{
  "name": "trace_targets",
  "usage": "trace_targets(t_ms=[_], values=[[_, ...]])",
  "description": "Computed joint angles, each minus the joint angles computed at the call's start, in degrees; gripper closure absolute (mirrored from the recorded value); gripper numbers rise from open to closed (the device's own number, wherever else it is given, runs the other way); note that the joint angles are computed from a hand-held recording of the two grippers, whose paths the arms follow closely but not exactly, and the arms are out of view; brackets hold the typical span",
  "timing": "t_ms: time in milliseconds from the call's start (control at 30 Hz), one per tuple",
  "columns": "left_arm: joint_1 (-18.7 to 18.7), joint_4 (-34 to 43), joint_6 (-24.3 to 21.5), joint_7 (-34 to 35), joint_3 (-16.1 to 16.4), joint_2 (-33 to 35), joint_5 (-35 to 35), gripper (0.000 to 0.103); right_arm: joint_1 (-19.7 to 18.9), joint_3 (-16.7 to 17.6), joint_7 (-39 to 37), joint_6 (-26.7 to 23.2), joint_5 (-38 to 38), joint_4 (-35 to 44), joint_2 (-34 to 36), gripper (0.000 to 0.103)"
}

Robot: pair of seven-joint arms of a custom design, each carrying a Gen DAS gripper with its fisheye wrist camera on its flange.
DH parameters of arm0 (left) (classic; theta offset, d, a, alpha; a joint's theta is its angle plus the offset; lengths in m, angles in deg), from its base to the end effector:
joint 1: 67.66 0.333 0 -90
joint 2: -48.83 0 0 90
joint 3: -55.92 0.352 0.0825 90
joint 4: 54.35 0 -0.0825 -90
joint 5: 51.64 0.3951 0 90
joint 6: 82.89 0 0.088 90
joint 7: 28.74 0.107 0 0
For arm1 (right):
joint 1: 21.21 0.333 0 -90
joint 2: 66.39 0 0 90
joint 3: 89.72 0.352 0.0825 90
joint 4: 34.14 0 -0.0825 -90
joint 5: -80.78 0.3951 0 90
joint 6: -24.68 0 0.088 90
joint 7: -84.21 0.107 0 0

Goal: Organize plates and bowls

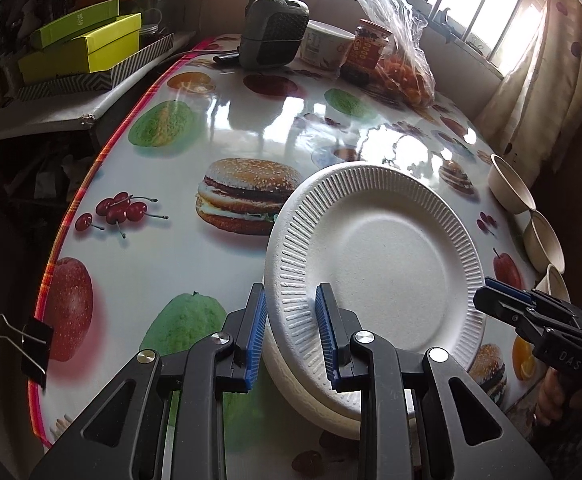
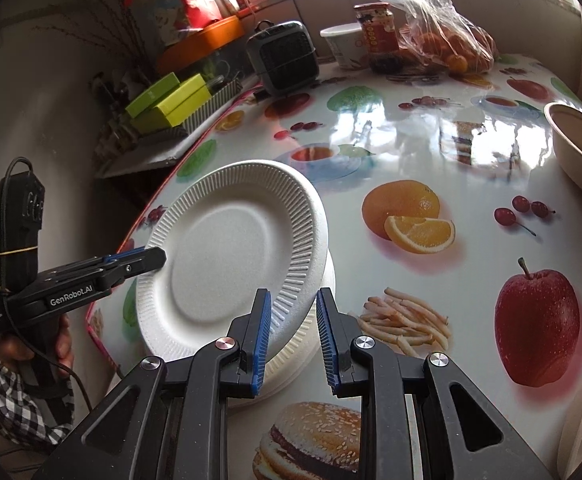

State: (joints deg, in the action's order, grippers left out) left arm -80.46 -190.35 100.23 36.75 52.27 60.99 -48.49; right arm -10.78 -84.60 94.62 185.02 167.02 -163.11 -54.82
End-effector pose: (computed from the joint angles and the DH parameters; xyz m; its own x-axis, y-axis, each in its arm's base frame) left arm 0.5422 -0.1647 0.3306 0.0232 -0.9744 0.2236 -0.8374 -0.1411 -0.5281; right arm 0.5439 0.1022 0.3096 0.3617 -0.8649 -0.3481 -0.8063 -0.1027 -0.5825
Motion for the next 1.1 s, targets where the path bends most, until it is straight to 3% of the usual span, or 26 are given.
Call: trace_targets(t_ms=[67,200,633,767,867,1100], values=[[-1.29,-0.32,-0.02,-0.43,1.15,-0.09,0.54,0.077,0.04,0.03,-0.02,0.26,0.27,-0.33,0.00,0.080],[-0.31,-0.71,0.14,-0.29,-0.06,0.00,0.26,0.077,0.03,-0.04,0.21,0.16,0.20,-0.75,-0.08,0.080],[-1.92,-1.66,0.15,-1.41,1.45,-0.13,0.60,0.077,0.78,0.14,-0.45,1.37,0.85,-1.54,-0.10,0.079],[-3.74,-1.72,0.01,-2.16,3.27,-0.19,1.46,0.077,0.88,0.13,-0.21,1.54,0.78,-1.57,-0.06,0.079],[-6.88,-1.64,-0.25,-3.71,6.50,-0.15,3.04,0.077,0.97,0.20,0.17,2.02,0.38,-1.65,0.07,0.079],[-6.06,-1.44,-0.54,-4.71,5.87,-0.11,4.26,0.076,0.98,0.30,-0.18,2.39,0.70,-1.63,0.18,0.079]])
